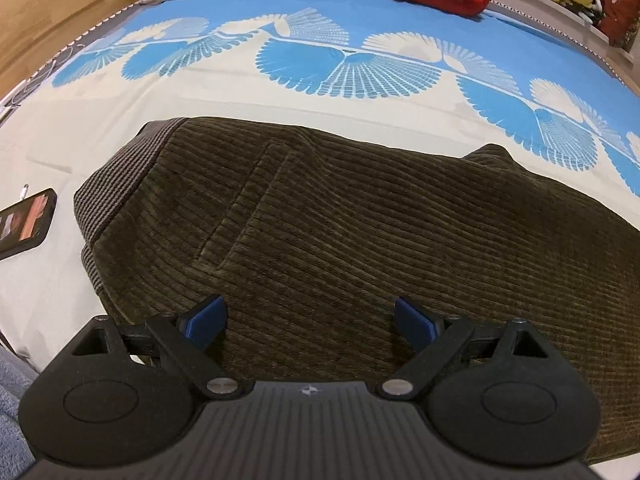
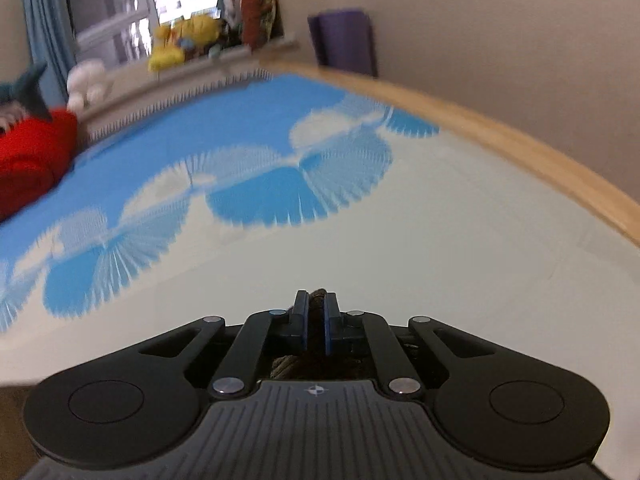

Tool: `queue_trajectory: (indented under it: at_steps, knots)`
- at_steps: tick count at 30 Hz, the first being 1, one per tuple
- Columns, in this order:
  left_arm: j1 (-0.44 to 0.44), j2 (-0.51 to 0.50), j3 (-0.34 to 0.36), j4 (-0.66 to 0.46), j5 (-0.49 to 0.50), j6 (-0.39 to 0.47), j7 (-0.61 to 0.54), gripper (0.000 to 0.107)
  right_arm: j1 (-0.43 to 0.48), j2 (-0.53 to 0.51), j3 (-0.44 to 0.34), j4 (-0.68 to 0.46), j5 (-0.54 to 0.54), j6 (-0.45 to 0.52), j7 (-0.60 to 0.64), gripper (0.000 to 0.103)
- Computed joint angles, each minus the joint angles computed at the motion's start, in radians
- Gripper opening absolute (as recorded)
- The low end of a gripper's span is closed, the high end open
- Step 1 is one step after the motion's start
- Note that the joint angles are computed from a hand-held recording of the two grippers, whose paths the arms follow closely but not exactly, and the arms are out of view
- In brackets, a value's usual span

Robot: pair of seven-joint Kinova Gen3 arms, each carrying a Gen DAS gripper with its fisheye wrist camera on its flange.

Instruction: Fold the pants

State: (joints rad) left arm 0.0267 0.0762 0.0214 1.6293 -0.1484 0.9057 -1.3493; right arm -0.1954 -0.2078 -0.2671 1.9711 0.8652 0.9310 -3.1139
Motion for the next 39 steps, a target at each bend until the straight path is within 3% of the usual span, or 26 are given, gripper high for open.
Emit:
queue_trajectory:
  at_steps: [3, 8, 11, 12, 13, 18, 20, 22, 24, 26, 27, 29, 30, 33, 34, 36, 39]
  knots:
    - [0.005, 0.005, 0.001, -0.002, -0.01, 0.002, 0.019, 0.094, -0.003, 0.013, 0.002, -0.021, 0.021, 0.003, 0.011, 0.006]
    - [0.011, 0.005, 0.003, -0.003, -0.024, 0.01, 0.022, 0.095, 0.059, 0.087, 0.025, -0.029, -0.061, -0.03, 0.052, 0.008]
    - [0.003, 0.006, 0.0, -0.012, -0.008, 0.016, 0.003, 0.095, 0.055, 0.067, 0.021, 0.004, -0.037, -0.035, -0.031, 0.028]
    - [0.002, 0.005, 0.0, -0.013, -0.006, 0.014, 0.003, 0.095, 0.052, 0.053, 0.019, 0.007, -0.044, -0.019, -0.041, 0.045]
    - [0.001, 0.004, -0.001, -0.013, -0.003, 0.012, 0.002, 0.095, 0.055, 0.036, 0.009, 0.007, -0.054, 0.002, -0.041, 0.05]
    - [-0.009, -0.011, 0.0, -0.004, 0.037, -0.003, -0.031, 0.095, 0.048, -0.182, -0.129, 0.08, -0.037, 0.144, -0.164, 0.052]
    - [-0.01, -0.014, 0.002, 0.001, 0.052, -0.003, -0.041, 0.095, 0.006, -0.275, -0.173, 0.093, -0.1, 0.196, -0.157, 0.05]
    - [-0.01, -0.015, 0.005, 0.003, 0.071, 0.0, -0.052, 0.095, -0.056, -0.355, -0.181, 0.118, -0.181, 0.199, -0.101, 0.034]
    - [-0.01, -0.022, 0.007, 0.006, 0.09, 0.003, -0.068, 0.095, -0.08, -0.369, -0.215, 0.127, -0.262, 0.2, -0.034, 0.03]
    - [-0.01, -0.037, 0.009, 0.012, 0.113, 0.0, -0.097, 0.095, -0.031, -0.324, -0.296, 0.12, -0.331, 0.265, 0.0, 0.025]
    - [-0.012, -0.05, 0.009, 0.018, 0.125, -0.004, -0.113, 0.095, 0.015, -0.314, -0.342, 0.129, -0.346, 0.292, -0.008, 0.004]
    - [-0.016, -0.07, 0.006, 0.025, 0.143, -0.012, -0.138, 0.095, 0.108, -0.352, -0.431, 0.146, -0.352, 0.321, -0.072, 0.0]
    - [-0.018, -0.083, 0.004, 0.03, 0.147, -0.017, -0.142, 0.095, 0.154, -0.398, -0.455, 0.151, -0.367, 0.335, -0.113, 0.009]
    - [-0.029, -0.096, -0.003, 0.031, 0.151, -0.013, -0.122, 0.095, 0.222, -0.537, -0.452, 0.185, -0.43, 0.287, -0.235, 0.019]
    - [-0.033, -0.096, -0.006, 0.027, 0.156, -0.005, -0.118, 0.095, 0.208, -0.584, -0.429, 0.202, -0.455, 0.246, -0.275, 0.033]
    - [-0.041, -0.098, -0.01, 0.023, 0.161, 0.01, -0.107, 0.095, 0.156, -0.659, -0.41, 0.249, -0.475, 0.165, -0.357, 0.051]
    - [-0.054, -0.106, -0.019, 0.019, 0.193, 0.029, -0.125, 0.095, 0.175, -0.64, -0.456, 0.3, -0.487, 0.058, -0.432, 0.052]
